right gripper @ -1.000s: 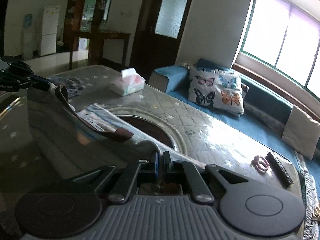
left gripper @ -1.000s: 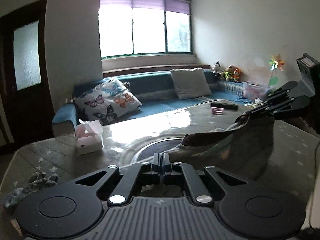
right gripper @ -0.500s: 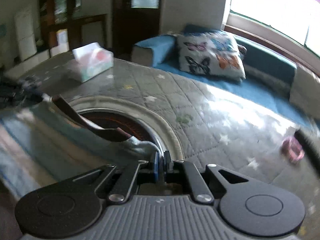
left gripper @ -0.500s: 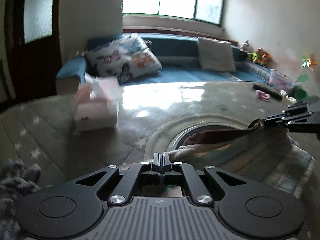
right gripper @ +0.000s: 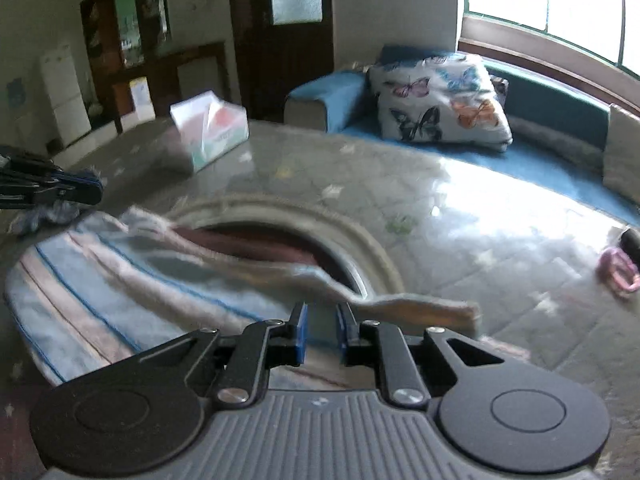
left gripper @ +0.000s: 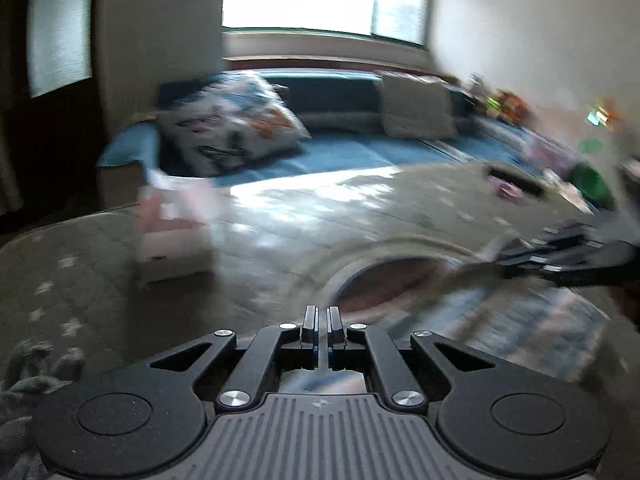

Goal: Fold clothes

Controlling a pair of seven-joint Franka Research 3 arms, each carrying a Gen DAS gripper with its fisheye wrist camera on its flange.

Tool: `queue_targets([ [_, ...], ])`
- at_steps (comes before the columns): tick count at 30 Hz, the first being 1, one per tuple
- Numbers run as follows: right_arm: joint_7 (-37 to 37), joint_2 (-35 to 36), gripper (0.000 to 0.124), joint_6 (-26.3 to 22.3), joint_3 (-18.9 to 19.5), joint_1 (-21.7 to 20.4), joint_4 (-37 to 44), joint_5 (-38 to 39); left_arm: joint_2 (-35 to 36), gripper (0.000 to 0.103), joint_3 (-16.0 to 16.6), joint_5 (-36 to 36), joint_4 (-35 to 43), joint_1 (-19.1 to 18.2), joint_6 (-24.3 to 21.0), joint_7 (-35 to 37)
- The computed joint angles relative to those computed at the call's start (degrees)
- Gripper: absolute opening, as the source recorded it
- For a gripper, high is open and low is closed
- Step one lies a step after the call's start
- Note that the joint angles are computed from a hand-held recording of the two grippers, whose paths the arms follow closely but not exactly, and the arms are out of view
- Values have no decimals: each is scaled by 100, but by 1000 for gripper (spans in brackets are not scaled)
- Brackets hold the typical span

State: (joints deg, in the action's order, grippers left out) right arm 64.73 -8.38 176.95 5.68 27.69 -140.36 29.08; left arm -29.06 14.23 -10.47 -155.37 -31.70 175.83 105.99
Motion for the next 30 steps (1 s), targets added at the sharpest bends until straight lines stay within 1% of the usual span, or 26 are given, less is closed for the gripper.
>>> queue_targets([
  [1,170,84,14,21,65,-88,29,-104,30,7,-17,47,27,-34,-120,61],
  [2,357,168,14,40,126,-175,59,-228,100,7,-150,131,57,70,-213,83],
  [3,563,251,14,59,184,-260,89,-376,190,7,-441,280,94,357,-318,8],
  [4,782,335,16,76,233,-340,118,-539,286,7,-782,494,148,733,-479,-196],
  [5,1030,406,16,120,274,-424,136,-720,269,7,-924,498,115,915,-493,-309],
  [6,1195,443,16,190,266,-461,136,-781,224,7,-976,484,60,1015,-469,-421],
  [7,1128,454,16,216,186,-392,150,-583,179,7,-1024,481,6,1113,-447,-541],
  [8,1057,453,16,242,125,-342,155,-418,134,9,-1065,488,-46,1204,-427,-668],
  [9,1020,427,17,275,102,-331,133,-375,90,14,-1100,502,-97,1292,-408,-799],
  [10,1056,393,22,320,115,-363,91,-451,-10,16,-1107,490,-193,1347,-312,-936],
  [11,1233,351,24,366,191,-477,38,-685,-116,17,-1122,499,-286,1409,-221,-1086],
  [13,1656,281,30,462,380,-756,-54,-1197,-302,19,-1113,595,-411,1523,-204,-1312],
  [14,1880,245,31,505,496,-923,-97,-1465,-322,24,-1137,663,-422,1602,-242,-1426],
  [15,2058,212,31,543,583,-1056,-135,-1674,-311,27,-1165,717,-419,1673,-263,-1550],
  [16,2150,183,32,573,590,-1100,-167,-1770,-295,27,-1193,767,-414,1742,-280,-1673],
  [18,2219,121,33,609,512,-1071,-227,-1803,-229,27,-1050,763,-367,1659,-343,-1781],
  [19,2278,90,34,626,525,-1118,-259,-1846,-182,27,-956,726,-341,1580,-346,-1801],
  [21,2334,41,34,636,525,-1177,-315,-1907,-88,28,-866,702,-281,1525,-374,-1819],
  [24,2591,-17,34,653,751,-1517,-405,-2135,26,28,-876,692,-240,1574,-372,-1900],
  [26,2729,-38,34,704,827,-1646,-464,-2208,81,28,-1026,727,-226,1762,-402,-2099],
  [27,2735,-43,34,720,778,-1605,-483,-2188,84,28,-1095,749,-231,1852,-420,-2210],
  [28,2678,-49,34,720,640,-1466,-502,-2118,63,28,-1066,744,-250,1831,-400,-2226],
  [29,2669,-57,34,732,634,-1463,-519,-2114,36,28,-1012,730,-274,1782,-369,-2216],
  [30,2702,-70,34,756,725,-1567,-546,-2161,9,28,-961,715,-298,1735,-338,-2206],
])
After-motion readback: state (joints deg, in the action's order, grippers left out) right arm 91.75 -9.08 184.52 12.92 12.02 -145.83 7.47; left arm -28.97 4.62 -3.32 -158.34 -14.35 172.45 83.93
